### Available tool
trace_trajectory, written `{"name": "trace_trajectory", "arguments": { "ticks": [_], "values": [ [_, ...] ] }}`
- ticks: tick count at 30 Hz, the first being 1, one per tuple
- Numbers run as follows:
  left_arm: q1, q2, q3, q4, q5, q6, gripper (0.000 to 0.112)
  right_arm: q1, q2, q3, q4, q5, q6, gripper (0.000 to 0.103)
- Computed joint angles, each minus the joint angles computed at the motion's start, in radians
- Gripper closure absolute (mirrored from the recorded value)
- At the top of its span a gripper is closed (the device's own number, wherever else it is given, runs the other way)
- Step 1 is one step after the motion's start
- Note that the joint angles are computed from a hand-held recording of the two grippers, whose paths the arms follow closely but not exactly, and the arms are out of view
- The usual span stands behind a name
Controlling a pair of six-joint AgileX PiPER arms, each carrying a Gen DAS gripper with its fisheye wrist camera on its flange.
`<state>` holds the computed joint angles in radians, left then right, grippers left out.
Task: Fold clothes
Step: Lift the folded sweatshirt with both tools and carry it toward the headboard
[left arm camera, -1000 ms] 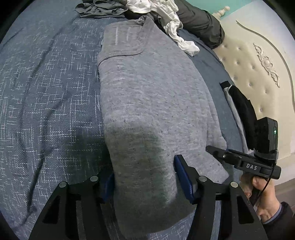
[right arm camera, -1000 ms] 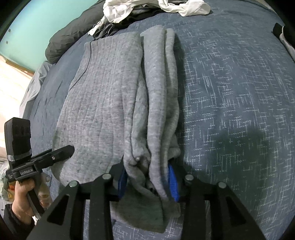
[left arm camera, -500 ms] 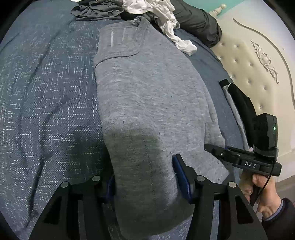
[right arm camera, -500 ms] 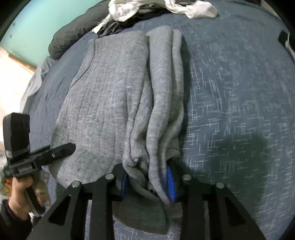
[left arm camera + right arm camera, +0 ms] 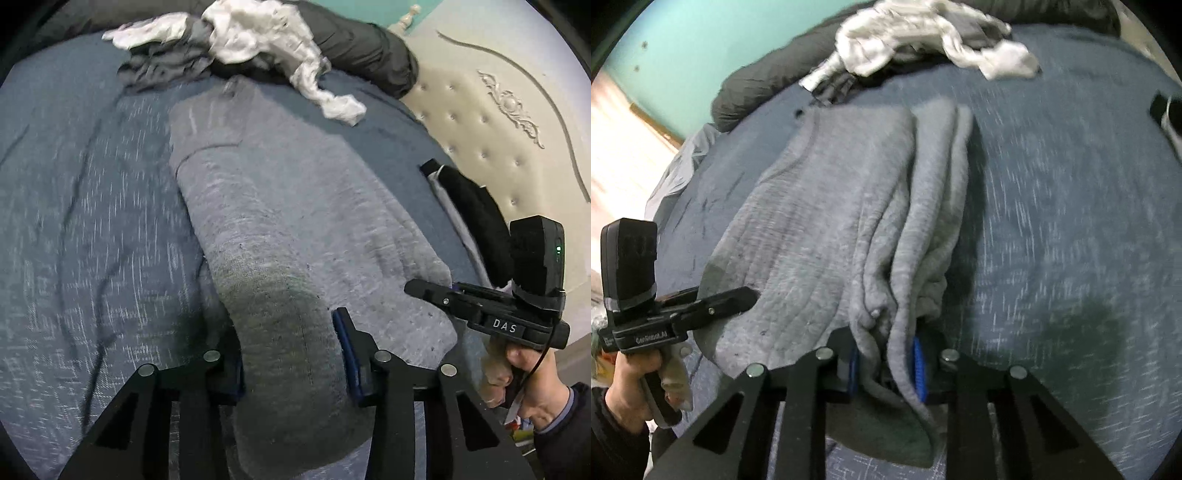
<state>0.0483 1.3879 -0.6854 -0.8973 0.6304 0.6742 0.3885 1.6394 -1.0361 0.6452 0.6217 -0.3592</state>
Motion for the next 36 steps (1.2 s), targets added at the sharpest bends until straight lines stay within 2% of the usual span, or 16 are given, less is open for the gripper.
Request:
{"name": "trace_trajectory", "arguments": {
  "ticks": [3, 5, 8, 9, 11, 15, 19, 29, 33, 36],
  "values": [
    [-0.047, -0.035, -0.041, 0.079, 0.006, -0.1, 0.069, -0.046, -0.037, 0.008, 0.024, 0.009, -0.072, 0.082],
    [-0.081, -0.062, -0.071, 0.134, 0.013, -0.171, 0.07, -0.091, -0.008, -0.064, 0.025, 0.054, -0.101, 0.082],
    [-0.115, -0.087, -0.106, 0.179, 0.027, -0.239, 0.07, -0.153, -0.034, -0.062, 0.042, 0.088, -0.16, 0.083],
    [-0.134, -0.094, -0.121, 0.201, 0.028, -0.273, 0.07, -0.136, -0.001, -0.088, 0.041, 0.067, -0.152, 0.083],
    [-0.183, -0.106, -0.151, 0.257, 0.021, -0.352, 0.07, -0.104, -0.03, -0.083, 0.013, 0.047, -0.1, 0.083],
    [-0.284, -0.102, -0.236, 0.375, 0.02, -0.514, 0.07, -0.12, -0.055, -0.154, -0.045, 0.101, -0.042, 0.083],
    [-0.388, -0.07, -0.344, 0.488, 0.023, -0.663, 0.07, -0.202, -0.121, -0.181, -0.049, 0.18, -0.066, 0.083],
    [-0.626, 0.118, -0.722, 0.732, 0.097, -0.952, 0.071, -0.474, -0.199, -0.309, -0.016, 0.389, -0.201, 0.083],
    [-0.69, 0.239, -0.924, 0.79, 0.145, -1.015, 0.071, -0.597, -0.186, -0.396, 0.003, 0.475, -0.26, 0.083],
    [-0.725, 0.349, -1.115, 0.817, 0.209, -1.039, 0.071, -0.684, -0.153, -0.489, 0.02, 0.539, -0.294, 0.083]
  ]
}}
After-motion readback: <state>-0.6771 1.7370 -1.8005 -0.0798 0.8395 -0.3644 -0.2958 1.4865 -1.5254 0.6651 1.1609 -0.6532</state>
